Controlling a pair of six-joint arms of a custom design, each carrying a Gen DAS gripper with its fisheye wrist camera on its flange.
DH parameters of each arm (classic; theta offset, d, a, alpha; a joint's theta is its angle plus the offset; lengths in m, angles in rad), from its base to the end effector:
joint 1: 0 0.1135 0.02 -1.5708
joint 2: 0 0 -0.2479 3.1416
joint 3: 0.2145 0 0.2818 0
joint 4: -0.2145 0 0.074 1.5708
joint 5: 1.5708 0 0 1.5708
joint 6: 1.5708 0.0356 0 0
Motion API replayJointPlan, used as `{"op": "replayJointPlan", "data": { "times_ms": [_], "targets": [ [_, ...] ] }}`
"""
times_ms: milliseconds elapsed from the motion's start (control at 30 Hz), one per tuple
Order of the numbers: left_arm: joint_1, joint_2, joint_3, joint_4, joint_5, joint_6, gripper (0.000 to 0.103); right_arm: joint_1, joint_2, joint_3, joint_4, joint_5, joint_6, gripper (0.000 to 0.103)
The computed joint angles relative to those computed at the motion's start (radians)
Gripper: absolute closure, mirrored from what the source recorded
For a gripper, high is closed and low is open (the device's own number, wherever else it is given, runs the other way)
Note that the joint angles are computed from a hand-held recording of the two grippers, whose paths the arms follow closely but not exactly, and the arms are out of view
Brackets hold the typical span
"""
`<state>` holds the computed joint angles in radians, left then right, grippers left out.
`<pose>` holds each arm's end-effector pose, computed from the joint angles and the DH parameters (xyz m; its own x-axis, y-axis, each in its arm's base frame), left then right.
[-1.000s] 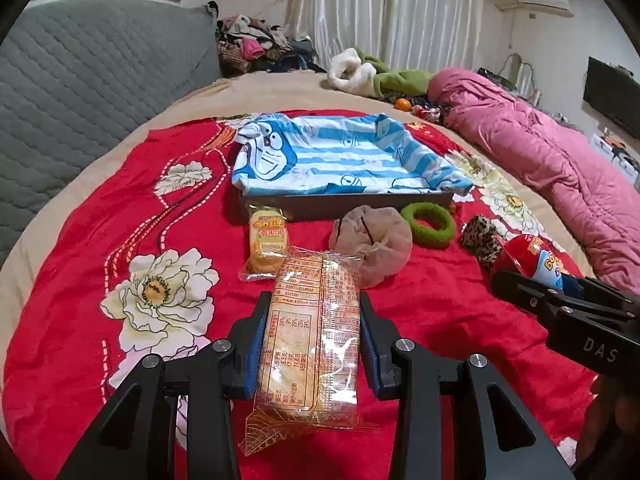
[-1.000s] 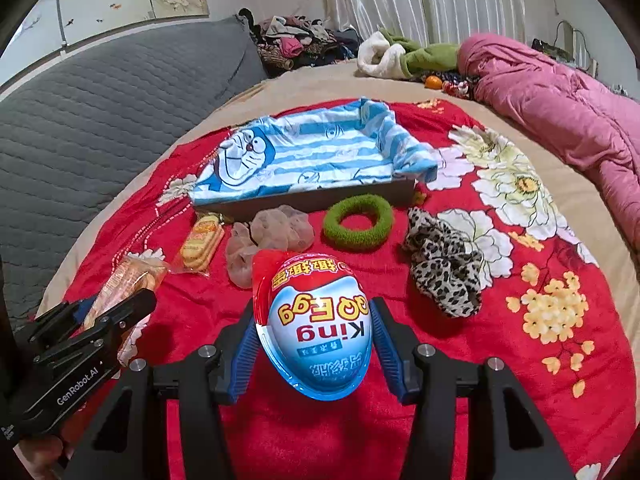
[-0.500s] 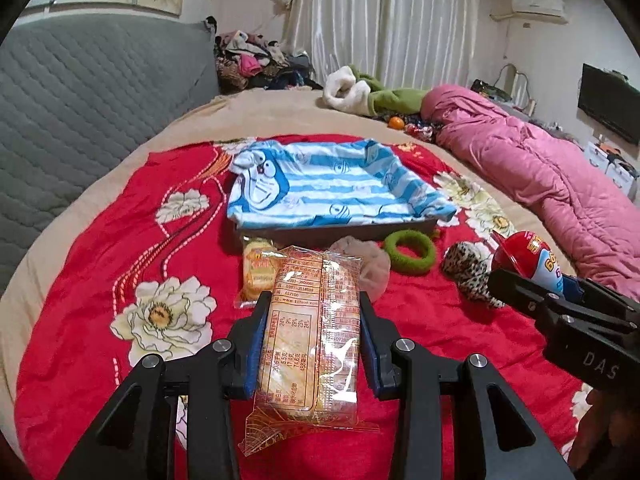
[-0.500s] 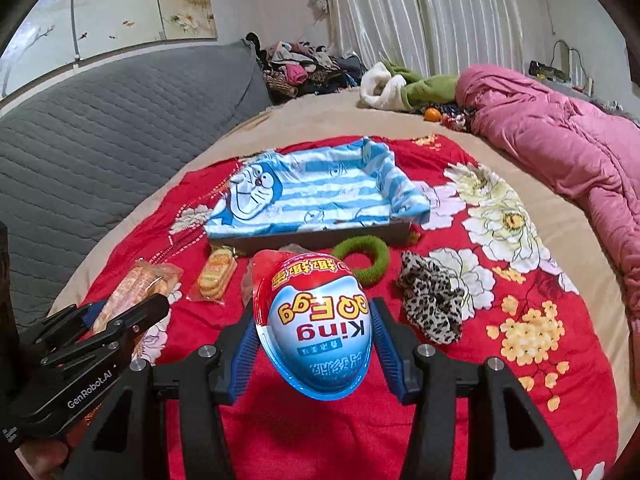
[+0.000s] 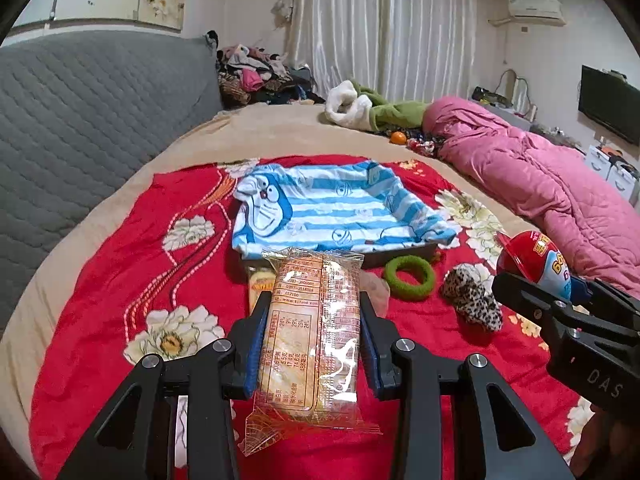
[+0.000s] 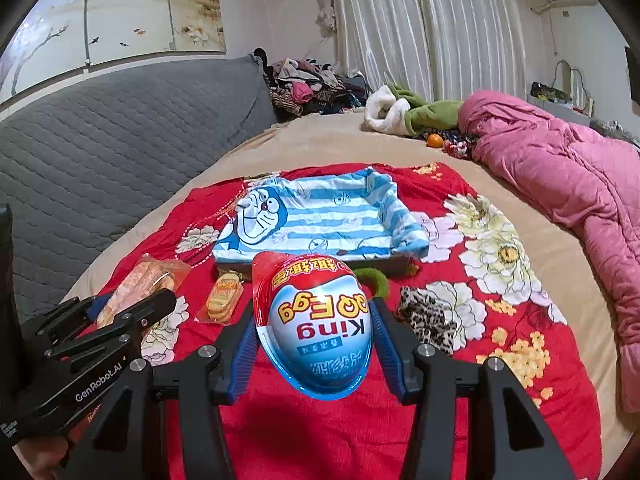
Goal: Organize objects
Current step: 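Lift and carry the egg with right tool while left tool carries the snack cake over the striped box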
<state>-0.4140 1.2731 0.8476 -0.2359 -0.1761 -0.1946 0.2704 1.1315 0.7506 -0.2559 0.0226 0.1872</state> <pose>0.2853 -0.1186 0.2245 -0.6038 0.0574 -0.7950 0.1557 0.9867 -0.0470 0.2706 0.0742 0.2260 -0.6094 0.0242 -0.7925 -0.1385 0.9809 0.1364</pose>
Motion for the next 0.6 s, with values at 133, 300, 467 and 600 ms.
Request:
{"op": "replayJointPlan", "data": {
  "times_ms": [133, 300, 467, 600],
  "targets": [
    [-0.001, 0.008, 0.032, -0.01, -0.012, 0.01, 0.062, -0.004, 0.006, 0.021, 0.0, 0.0, -0.003, 0.05],
    [-0.002, 0.028, 0.082, -0.024, -0.024, 0.024, 0.062, -0.009, 0.013, 0.055, -0.008, -0.004, -0.016, 0.05],
    [0.001, 0.043, 0.118, -0.03, -0.032, 0.032, 0.062, -0.012, 0.028, 0.088, -0.012, -0.001, -0.019, 0.05],
    [0.013, 0.07, 0.158, -0.038, -0.028, 0.031, 0.062, -0.025, 0.065, 0.136, -0.015, -0.01, -0.031, 0.05]
  ]
}}
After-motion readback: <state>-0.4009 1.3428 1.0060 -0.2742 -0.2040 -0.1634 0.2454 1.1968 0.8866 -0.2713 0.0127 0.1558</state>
